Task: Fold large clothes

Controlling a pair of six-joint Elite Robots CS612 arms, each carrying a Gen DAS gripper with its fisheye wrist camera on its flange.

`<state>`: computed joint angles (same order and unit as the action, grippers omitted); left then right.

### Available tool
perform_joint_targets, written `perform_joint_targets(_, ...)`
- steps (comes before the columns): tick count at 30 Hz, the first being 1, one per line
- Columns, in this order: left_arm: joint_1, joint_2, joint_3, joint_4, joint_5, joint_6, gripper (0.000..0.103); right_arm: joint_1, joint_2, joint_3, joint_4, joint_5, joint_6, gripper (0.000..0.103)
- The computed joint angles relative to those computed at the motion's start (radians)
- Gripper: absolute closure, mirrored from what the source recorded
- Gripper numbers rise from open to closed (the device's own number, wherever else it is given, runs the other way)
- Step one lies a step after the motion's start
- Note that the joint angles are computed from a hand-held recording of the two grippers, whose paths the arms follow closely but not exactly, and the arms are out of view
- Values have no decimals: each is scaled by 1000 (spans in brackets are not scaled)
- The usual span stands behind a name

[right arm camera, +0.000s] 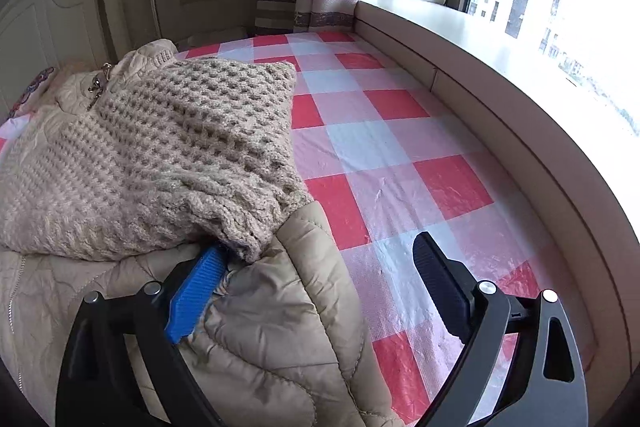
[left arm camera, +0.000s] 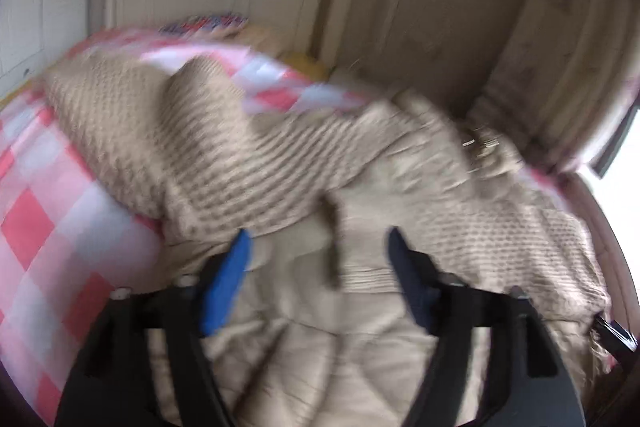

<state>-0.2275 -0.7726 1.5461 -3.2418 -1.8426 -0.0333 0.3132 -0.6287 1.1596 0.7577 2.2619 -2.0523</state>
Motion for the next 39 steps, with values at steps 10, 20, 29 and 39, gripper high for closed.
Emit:
perform_joint_targets(10, -16, 19, -53, 218, -2, 123, 15, 0, 2, 13, 48, 39, 151, 7)
perform_joint_targets(20, 3, 37, -63, 184, -85, 103, 11, 66, -36, 41, -48, 262, 66, 8)
perform_joint_targets(29, 43, 54, -75, 139, -200, -21, 7, 65, 69, -144, 216, 174, -46, 9)
perform_joint_targets(39, 39, 55, -80, 145, -199, -22, 5, -10, 122, -207, 237, 98, -110, 7)
